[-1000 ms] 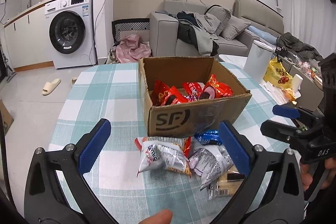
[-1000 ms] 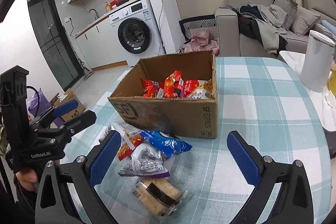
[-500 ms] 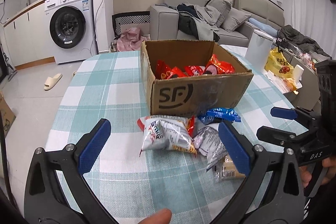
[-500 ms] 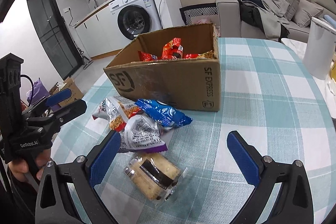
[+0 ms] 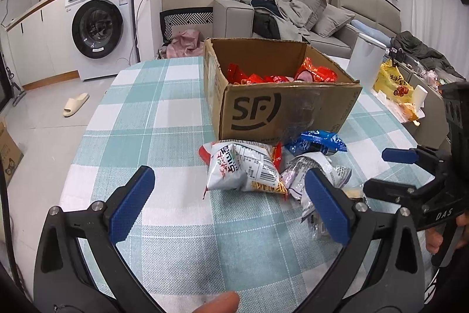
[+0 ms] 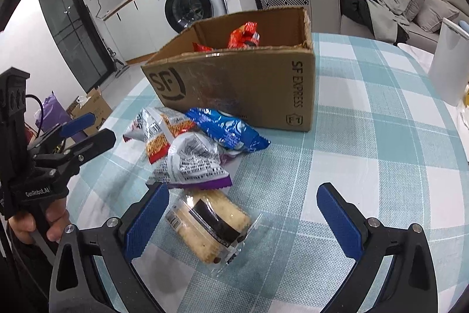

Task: Organize snacks
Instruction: 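Withdraw both open tools from the box toward the remaining snacks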

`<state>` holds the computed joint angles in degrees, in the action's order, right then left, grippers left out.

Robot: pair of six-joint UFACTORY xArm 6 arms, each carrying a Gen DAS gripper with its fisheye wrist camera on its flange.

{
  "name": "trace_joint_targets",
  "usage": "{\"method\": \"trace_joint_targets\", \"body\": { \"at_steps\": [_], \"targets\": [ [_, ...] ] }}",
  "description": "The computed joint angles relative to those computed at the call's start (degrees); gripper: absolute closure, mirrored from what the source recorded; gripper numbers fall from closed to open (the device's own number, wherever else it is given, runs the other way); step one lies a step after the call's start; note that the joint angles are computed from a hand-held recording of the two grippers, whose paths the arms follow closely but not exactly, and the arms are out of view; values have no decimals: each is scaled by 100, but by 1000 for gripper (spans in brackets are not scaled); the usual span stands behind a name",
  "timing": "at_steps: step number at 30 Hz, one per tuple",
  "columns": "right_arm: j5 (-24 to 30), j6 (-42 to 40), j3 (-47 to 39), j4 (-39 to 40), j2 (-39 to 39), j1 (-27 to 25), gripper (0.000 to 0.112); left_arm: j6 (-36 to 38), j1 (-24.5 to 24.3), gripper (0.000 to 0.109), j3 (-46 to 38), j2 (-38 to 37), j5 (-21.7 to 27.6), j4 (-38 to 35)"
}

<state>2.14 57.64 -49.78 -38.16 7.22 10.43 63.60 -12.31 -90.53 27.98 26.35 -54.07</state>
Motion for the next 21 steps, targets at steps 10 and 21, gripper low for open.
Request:
{"method": "trace_joint_targets", "body": {
  "at_steps": [10, 21],
  "targets": [
    [381, -906, -265, 806, 370, 376, 10, -181, 28, 7, -116, 168, -38, 152],
    [648, -885, -678, 832, 826, 628, 10, -359, 44, 7, -222, 307, 51, 295]
  ]
}}
